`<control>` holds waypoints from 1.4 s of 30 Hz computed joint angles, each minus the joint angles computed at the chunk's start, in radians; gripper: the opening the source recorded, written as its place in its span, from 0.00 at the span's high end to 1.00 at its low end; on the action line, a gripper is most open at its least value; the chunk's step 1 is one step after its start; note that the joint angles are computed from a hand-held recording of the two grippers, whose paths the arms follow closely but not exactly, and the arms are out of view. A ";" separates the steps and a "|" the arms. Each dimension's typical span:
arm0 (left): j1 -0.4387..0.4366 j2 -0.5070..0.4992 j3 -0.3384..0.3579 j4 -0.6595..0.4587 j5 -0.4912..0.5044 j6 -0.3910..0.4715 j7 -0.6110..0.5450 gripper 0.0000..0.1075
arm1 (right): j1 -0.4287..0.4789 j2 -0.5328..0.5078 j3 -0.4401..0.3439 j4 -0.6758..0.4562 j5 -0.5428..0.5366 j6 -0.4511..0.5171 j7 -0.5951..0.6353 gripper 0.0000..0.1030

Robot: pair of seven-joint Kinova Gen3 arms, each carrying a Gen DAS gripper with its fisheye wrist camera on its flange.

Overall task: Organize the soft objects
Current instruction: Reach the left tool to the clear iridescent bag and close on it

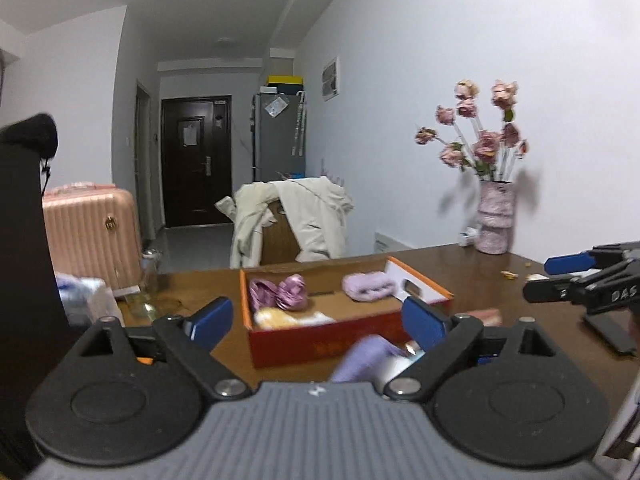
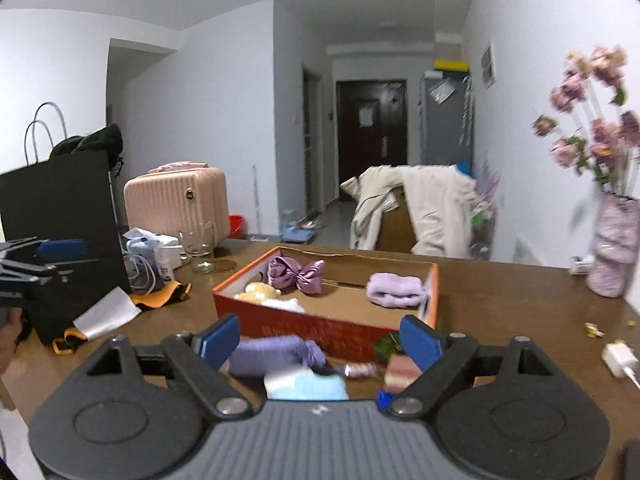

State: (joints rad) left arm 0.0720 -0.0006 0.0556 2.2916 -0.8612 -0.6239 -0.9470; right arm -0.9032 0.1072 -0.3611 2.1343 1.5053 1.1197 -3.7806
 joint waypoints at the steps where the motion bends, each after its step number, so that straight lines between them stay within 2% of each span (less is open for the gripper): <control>1: -0.002 -0.013 -0.004 0.030 0.009 -0.014 -0.007 0.12 | -0.044 0.020 -0.001 0.002 -0.026 0.041 -0.014 0.14; 3: -0.002 -0.037 -0.018 0.084 0.013 -0.029 0.005 0.11 | -0.109 0.061 -0.011 -0.002 -0.069 0.114 -0.041 0.14; 4: 0.003 -0.044 -0.040 0.106 -0.006 -0.040 0.034 0.11 | -0.122 0.079 -0.042 0.002 -0.092 0.136 -0.058 0.14; 7: 0.086 -0.054 -0.170 0.146 -0.092 -0.049 0.120 0.11 | -0.188 0.121 -0.058 0.034 -0.109 0.145 -0.172 0.14; 9: 0.175 -0.062 -0.251 0.164 -0.085 -0.010 0.104 0.11 | -0.215 0.143 -0.055 0.036 -0.122 0.128 -0.224 0.14; 11: 0.239 -0.056 -0.287 0.178 -0.017 0.025 0.031 0.11 | -0.240 0.164 -0.047 0.038 -0.127 0.122 -0.271 0.14; 14: 0.284 -0.021 -0.287 0.170 0.105 0.056 -0.053 0.11 | -0.249 0.182 -0.030 0.041 -0.120 0.093 -0.317 0.14; 17: 0.413 0.042 -0.376 0.132 0.227 0.071 -0.135 0.11 | -0.227 0.206 -0.004 0.017 -0.102 0.049 -0.301 0.17; 19: 0.495 0.104 -0.438 0.106 0.309 0.045 -0.211 0.14 | -0.204 0.224 0.016 0.008 -0.063 0.008 -0.305 0.27; 20: 0.514 0.133 -0.442 0.089 0.349 0.041 -0.243 0.16 | -0.188 0.229 0.026 -0.003 -0.056 -0.010 -0.297 0.29; 22: 0.504 0.179 -0.398 0.050 0.431 0.061 -0.284 0.21 | -0.166 0.249 0.046 -0.017 -0.028 -0.032 -0.310 0.33; 24: 0.444 0.215 -0.306 0.013 0.495 0.089 -0.321 0.27 | -0.132 0.267 0.065 -0.033 0.000 -0.067 -0.318 0.38; 29: 0.271 0.286 -0.095 -0.089 0.530 0.191 -0.342 0.27 | -0.064 0.312 0.104 -0.112 -0.031 -0.139 -0.226 0.44; 30: 0.235 0.299 -0.058 -0.109 0.513 0.210 -0.327 0.27 | -0.057 0.321 0.112 -0.127 -0.041 -0.150 -0.205 0.45; 32: 0.202 0.322 -0.030 -0.141 0.472 0.226 -0.285 0.27 | -0.043 0.324 0.127 -0.131 -0.030 -0.186 -0.198 0.48; 34: 0.166 0.342 0.013 -0.172 0.467 0.253 -0.281 0.29 | -0.037 0.330 0.138 -0.138 -0.025 -0.200 -0.186 0.57; 37: 0.074 0.368 0.120 -0.216 0.445 0.311 -0.268 0.37 | -0.030 0.336 0.149 -0.154 -0.035 -0.214 -0.150 0.64; 39: -0.010 0.388 0.213 -0.248 0.365 0.361 -0.201 0.52 | -0.025 0.336 0.156 -0.153 -0.027 -0.227 -0.151 0.65; 40: -0.050 0.398 0.258 -0.263 0.325 0.384 -0.166 0.56 | -0.023 0.337 0.158 -0.153 -0.025 -0.231 -0.147 0.66; 42: -0.088 0.407 0.299 -0.276 0.261 0.405 -0.111 0.69 | -0.022 0.338 0.160 -0.158 -0.027 -0.233 -0.133 0.67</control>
